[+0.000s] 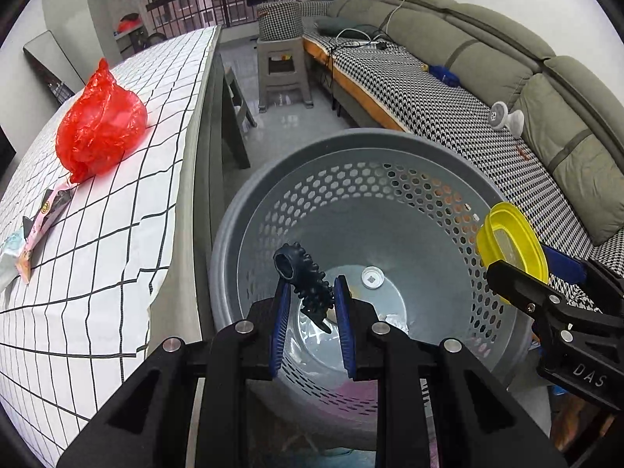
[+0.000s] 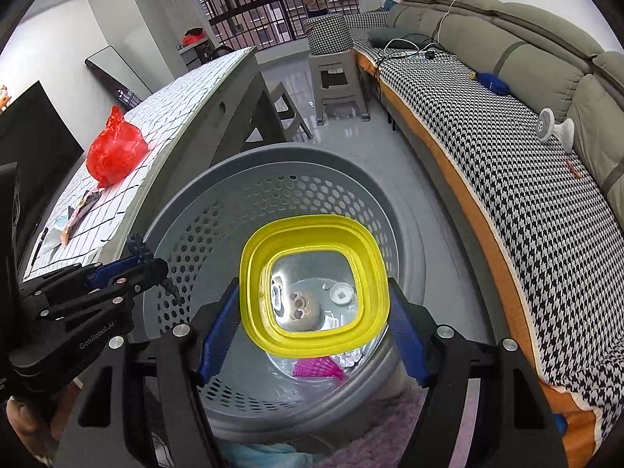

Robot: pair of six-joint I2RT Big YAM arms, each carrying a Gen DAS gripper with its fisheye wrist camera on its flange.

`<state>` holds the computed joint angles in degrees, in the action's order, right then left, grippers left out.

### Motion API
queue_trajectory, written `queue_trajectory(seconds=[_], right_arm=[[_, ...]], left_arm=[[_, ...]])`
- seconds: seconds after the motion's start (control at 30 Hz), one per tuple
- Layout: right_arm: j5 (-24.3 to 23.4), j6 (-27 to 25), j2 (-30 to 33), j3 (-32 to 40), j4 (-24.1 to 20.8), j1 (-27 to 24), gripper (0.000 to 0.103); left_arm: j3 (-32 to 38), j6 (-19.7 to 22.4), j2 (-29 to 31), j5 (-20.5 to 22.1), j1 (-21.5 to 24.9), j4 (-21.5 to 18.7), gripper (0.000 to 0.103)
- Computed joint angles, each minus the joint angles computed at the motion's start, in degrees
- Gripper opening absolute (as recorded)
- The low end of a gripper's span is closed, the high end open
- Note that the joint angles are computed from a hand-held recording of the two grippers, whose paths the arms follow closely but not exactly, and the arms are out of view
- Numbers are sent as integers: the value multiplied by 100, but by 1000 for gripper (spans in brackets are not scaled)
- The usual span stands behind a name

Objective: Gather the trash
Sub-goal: 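Carry the lid and toy fish over the basket and open both tools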

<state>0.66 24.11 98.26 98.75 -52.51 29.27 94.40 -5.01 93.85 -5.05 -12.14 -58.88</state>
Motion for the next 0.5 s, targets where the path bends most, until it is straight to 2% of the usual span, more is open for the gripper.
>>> queue_trajectory(seconds=[0.23, 0.3, 0.37, 0.5], right_arm=[[-93, 4, 32, -15, 95, -52, 69], [-110, 9, 41, 2, 83, -57, 70], [-110, 14, 31, -4, 92, -59, 71], [-33, 62, -29, -69, 156, -58, 75]], left_arm=[[69, 4, 72, -23, 7, -35, 24], [68, 0, 74, -50, 0, -16, 31], [64, -17, 65, -60, 5, 13, 43], [24, -23, 27, -71, 14, 55, 46]])
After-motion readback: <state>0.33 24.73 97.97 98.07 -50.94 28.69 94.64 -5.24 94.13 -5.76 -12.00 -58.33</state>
